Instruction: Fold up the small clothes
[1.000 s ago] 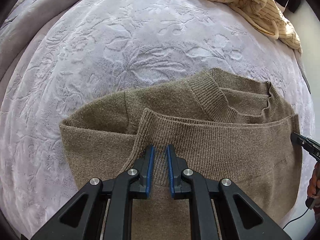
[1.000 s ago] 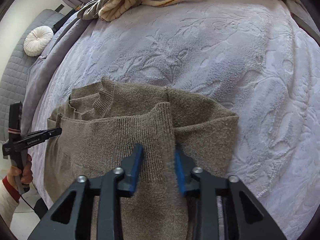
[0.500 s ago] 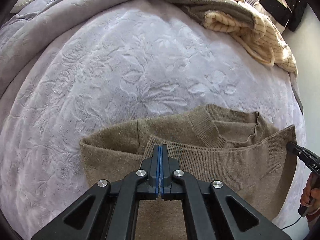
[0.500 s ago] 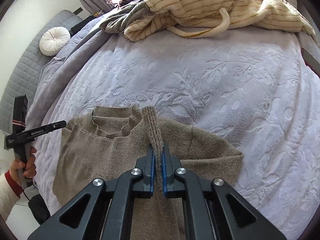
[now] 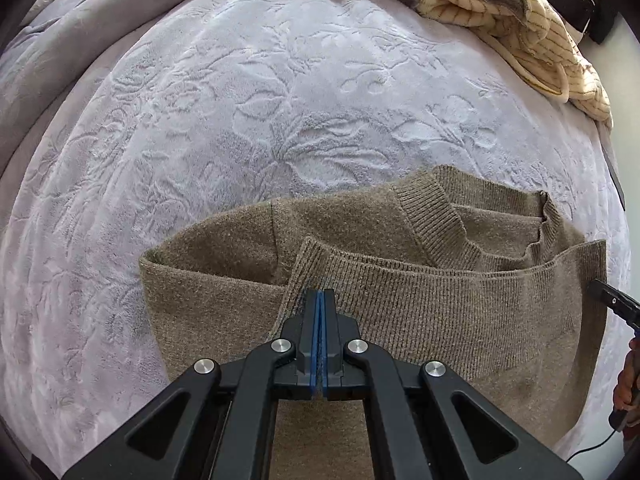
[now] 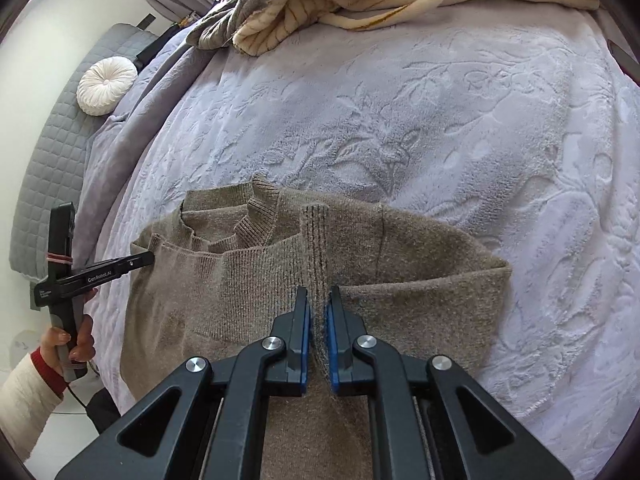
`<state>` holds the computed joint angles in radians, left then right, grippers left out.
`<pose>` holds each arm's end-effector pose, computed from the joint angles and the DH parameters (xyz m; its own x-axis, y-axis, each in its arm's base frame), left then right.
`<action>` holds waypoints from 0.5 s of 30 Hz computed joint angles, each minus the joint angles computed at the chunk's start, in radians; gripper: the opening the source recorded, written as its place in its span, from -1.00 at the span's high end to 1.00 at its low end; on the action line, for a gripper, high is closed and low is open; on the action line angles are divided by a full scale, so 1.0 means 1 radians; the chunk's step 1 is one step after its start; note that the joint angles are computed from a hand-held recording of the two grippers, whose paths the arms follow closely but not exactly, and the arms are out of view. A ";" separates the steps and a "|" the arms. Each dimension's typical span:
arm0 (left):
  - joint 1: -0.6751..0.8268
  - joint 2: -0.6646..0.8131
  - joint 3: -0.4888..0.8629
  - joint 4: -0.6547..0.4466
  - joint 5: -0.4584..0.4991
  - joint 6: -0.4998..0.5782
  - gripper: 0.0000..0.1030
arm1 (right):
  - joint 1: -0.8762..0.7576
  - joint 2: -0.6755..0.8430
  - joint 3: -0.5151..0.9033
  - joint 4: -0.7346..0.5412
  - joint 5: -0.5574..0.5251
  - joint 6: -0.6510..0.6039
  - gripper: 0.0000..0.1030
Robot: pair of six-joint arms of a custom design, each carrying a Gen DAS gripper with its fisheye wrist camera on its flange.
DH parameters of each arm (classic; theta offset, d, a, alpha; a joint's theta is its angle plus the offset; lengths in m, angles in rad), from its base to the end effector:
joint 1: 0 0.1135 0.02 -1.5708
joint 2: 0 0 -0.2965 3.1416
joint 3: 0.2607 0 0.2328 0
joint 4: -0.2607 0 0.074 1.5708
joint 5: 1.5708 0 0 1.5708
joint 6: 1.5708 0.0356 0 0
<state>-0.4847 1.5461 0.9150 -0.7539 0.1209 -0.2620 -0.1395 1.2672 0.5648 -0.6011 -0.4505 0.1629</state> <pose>0.2191 -0.1202 0.2182 -0.9648 0.2175 -0.1477 0.2406 0.9570 -0.1623 0.1703 -0.0083 0.1946 -0.9406 0.2795 -0.1925 0.1661 0.8737 0.4572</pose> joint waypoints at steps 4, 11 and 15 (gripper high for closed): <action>-0.019 0.038 0.000 0.007 -0.007 -0.012 0.99 | -0.011 0.016 -0.006 0.009 -0.007 -0.007 0.80; -0.044 0.015 -0.045 0.064 0.059 -0.046 -0.92 | -0.030 0.025 -0.016 0.013 -0.013 -0.019 0.30; -0.118 -0.022 -0.038 0.078 -0.028 -0.090 -0.98 | -0.026 0.021 -0.014 0.013 -0.022 -0.024 0.29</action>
